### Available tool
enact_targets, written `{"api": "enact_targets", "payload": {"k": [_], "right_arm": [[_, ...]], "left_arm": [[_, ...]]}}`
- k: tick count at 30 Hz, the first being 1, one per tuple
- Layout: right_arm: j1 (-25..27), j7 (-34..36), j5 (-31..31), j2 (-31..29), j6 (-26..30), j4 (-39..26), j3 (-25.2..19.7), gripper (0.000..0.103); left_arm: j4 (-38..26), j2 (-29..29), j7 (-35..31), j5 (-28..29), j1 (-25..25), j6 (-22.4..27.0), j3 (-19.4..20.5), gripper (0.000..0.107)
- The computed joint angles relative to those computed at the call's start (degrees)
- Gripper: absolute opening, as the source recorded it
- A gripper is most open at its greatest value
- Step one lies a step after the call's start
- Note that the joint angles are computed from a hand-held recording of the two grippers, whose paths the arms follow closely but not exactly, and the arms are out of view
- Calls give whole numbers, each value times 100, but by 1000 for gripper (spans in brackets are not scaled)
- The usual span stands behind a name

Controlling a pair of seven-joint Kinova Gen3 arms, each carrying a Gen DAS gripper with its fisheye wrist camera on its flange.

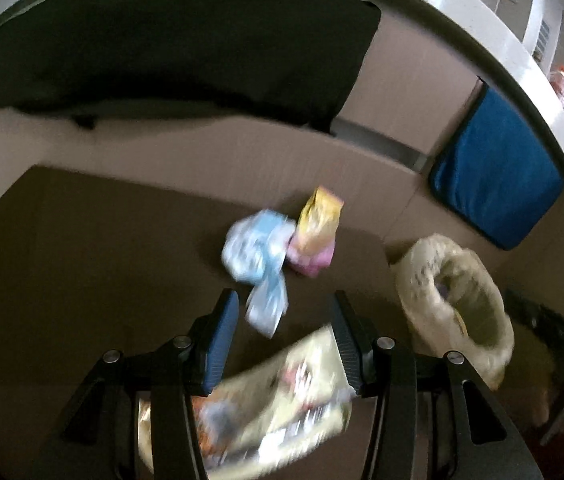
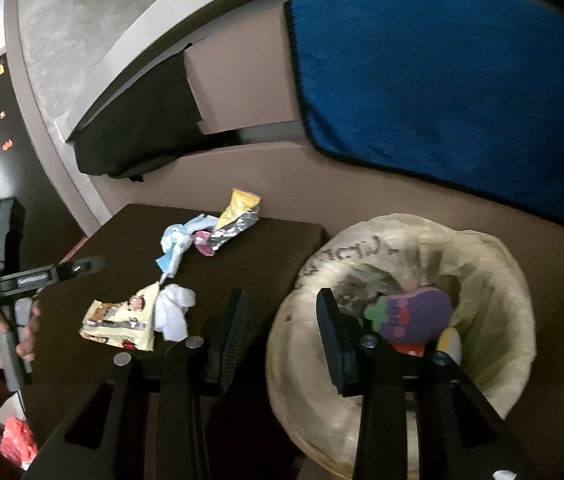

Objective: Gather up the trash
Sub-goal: 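Grasp the blue-white tissue bundle with the left tool while the right tool grasps the yellow packet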

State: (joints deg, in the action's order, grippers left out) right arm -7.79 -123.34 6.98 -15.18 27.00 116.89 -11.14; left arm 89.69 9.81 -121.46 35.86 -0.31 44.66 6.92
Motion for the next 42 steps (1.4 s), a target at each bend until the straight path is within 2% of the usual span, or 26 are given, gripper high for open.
{"api": "enact_targets", "payload": {"k": [2, 5, 7, 8, 10, 12, 14, 17, 19, 21, 22, 25, 33, 35, 38, 42], "right_arm": [[76, -182, 69, 64, 7, -49, -123, 34], [55, -293, 100, 105, 19, -87, -139, 34], [78, -395, 214, 125, 74, -118, -196, 34], [78, -432, 258, 137, 116, -135, -208, 34], [18, -427, 249, 180, 173, -158, -143, 34], [-28, -436, 233, 248, 215, -184, -91, 34], [-74, -457, 223, 330, 228, -211, -55, 35], [-148, -549, 244, 475, 215, -286, -53, 36], [-195, -668, 327, 557, 191, -346, -96, 36], [-238, -872, 493, 672, 207, -440, -178, 37], [-296, -896, 506, 775, 203, -518, -157, 39], [-476, -939, 497, 1010, 175, -693, -53, 40], [-1009, -760, 554, 1927, 255, -1533, 284, 41], [-1144, -803, 605, 2202, 350, -1852, 399, 41], [-1282, -1158, 604, 2526, 243, -2133, 657, 41], [-1351, -1354, 513, 2972, 376, -2543, 881, 41]], "left_arm": [[-396, 374, 466, -216, 366, -44, -182, 48], [-874, 833, 1165, -756, 1162, -166, -856, 48], [-1020, 988, 1631, -1179, 1470, -287, -1099, 48], [-1022, 1067, 1864, -1354, 1468, -448, -1069, 48], [-1007, 1144, 2216, -1532, 1184, -572, -742, 48], [-1107, 1300, 2274, -1398, 685, -447, -211, 49], [-1261, 1454, 2321, -1471, 409, -253, 166, 49], [-1475, 1600, 2113, -1341, 229, 46, 393, 49], [-1566, 1648, 1970, -1192, 177, 274, 410, 49], [-1667, 1707, 1876, -1081, 59, 590, 485, 42], [-1579, 1663, 1728, -922, -65, 625, 552, 32], [-1206, 1313, 1595, -837, -93, 516, 401, 32], [37, 27, 606, -186, -756, 304, -102, 32], [321, -261, 428, -60, -817, 30, -273, 32], [621, -550, 137, 160, -863, -273, -482, 32], [746, -670, -385, 528, -964, -231, -695, 32]]}}
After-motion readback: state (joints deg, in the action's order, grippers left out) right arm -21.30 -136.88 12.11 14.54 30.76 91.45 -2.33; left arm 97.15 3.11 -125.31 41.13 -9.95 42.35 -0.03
